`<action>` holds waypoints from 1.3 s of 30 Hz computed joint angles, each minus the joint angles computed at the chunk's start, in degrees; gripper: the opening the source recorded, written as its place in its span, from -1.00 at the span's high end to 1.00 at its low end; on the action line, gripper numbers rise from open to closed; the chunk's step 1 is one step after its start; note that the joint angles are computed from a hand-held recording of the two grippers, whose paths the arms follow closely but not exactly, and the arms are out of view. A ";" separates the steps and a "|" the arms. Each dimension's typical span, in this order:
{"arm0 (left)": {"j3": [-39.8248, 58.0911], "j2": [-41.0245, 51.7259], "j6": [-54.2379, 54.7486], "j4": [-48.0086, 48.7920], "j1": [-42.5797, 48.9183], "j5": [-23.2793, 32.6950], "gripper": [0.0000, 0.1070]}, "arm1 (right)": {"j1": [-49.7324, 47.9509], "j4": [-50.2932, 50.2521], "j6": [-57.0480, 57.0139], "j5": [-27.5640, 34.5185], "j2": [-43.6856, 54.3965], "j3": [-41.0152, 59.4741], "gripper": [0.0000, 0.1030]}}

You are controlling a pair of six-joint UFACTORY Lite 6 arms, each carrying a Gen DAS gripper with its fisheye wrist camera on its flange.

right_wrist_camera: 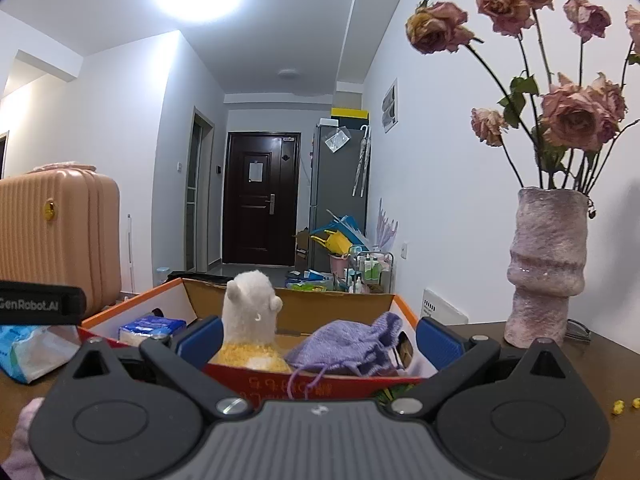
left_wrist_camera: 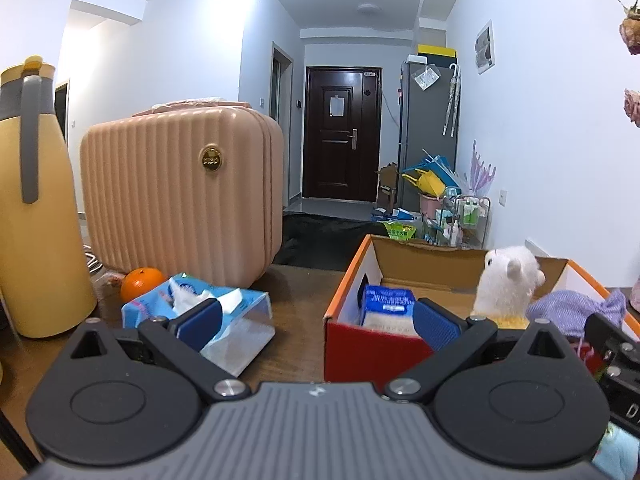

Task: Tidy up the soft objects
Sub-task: 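Open both grippers to release the tissue pack and sheep in the box, then withdraw both grippers from the box back toward the table items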

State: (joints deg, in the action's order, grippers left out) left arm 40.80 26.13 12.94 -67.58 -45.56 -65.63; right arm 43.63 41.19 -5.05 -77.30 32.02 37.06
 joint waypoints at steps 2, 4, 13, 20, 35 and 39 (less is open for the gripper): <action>-1.83 -1.02 -0.62 -1.10 -1.39 -0.51 -0.93 | 0.87 0.76 0.72 -1.08 -0.93 -1.95 -1.00; -3.35 -2.08 -0.98 -2.25 -2.70 -0.79 -0.93 | 1.87 1.69 1.39 -1.94 -1.80 -3.87 -1.00; -10.03 -6.73 -2.28 -7.62 -8.48 -1.63 -0.93 | 6.94 6.80 3.54 -4.06 -5.93 -11.38 -1.00; -14.79 -10.05 -3.15 -12.81 -14.12 -2.28 -0.93 | 11.96 11.84 5.57 -5.00 -8.38 -16.59 -1.00; -21.38 -13.57 -4.79 -25.07 -27.64 -1.29 -0.93 | 23.65 22.12 8.69 -4.43 -13.55 -25.58 -1.00; -22.13 -13.60 -5.33 -27.34 -30.35 -0.73 -0.93 | 25.94 23.62 9.13 -3.87 -14.18 -26.99 -1.00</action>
State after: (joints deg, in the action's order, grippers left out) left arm 18.67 12.53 7.61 -94.92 -75.90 -66.37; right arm 69.57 64.81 4.09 -81.17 17.84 10.08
